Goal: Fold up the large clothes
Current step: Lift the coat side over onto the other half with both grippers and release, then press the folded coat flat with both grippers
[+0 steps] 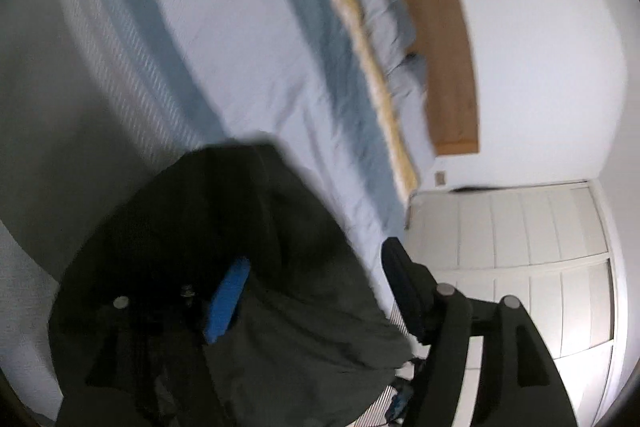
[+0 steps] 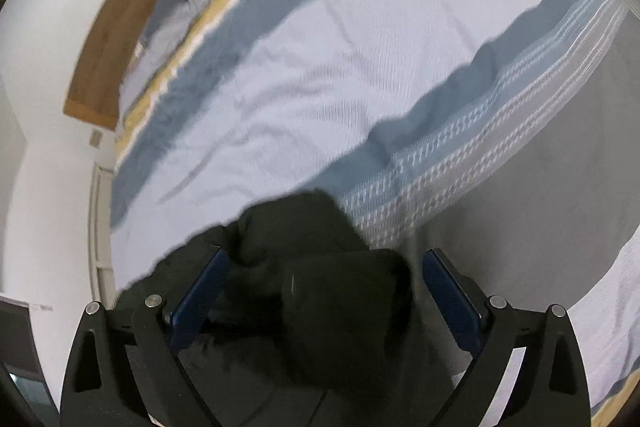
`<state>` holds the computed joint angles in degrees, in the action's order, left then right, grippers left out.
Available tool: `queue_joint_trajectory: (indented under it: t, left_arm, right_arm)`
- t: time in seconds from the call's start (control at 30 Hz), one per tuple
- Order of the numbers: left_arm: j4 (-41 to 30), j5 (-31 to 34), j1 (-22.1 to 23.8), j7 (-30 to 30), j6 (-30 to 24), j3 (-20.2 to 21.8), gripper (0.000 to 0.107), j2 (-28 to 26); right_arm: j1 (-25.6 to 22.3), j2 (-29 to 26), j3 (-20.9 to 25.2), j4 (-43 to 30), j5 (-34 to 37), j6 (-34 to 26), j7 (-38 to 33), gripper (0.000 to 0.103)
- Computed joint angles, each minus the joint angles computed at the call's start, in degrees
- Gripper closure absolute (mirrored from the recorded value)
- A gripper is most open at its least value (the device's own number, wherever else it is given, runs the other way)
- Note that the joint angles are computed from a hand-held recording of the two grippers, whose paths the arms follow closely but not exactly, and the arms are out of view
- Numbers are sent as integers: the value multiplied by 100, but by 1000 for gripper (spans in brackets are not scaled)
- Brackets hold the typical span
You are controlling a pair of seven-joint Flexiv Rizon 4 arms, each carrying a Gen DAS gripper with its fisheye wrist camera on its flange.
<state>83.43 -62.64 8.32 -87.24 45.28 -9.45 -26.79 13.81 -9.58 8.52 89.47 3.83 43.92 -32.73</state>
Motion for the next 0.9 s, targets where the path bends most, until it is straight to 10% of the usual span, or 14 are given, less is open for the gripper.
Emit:
queue_joint_trajectory:
  t: [0.37, 0.6, 0.9]
  left_arm:
    - [-344, 2579, -438, 57, -411, 560, 40, 655]
    - [339, 3121, -962, 195, -130, 497, 40, 929]
    - [-654, 4028, -1579, 352, 6, 376, 40, 36]
  right_arm:
    - [443, 353, 288, -15, -556, 630, -886, 6]
    - [1053, 109, 439, -92, -1175, 551, -1006, 7]
    - [1616, -664, 330, -616, -1885, 290, -1189, 7]
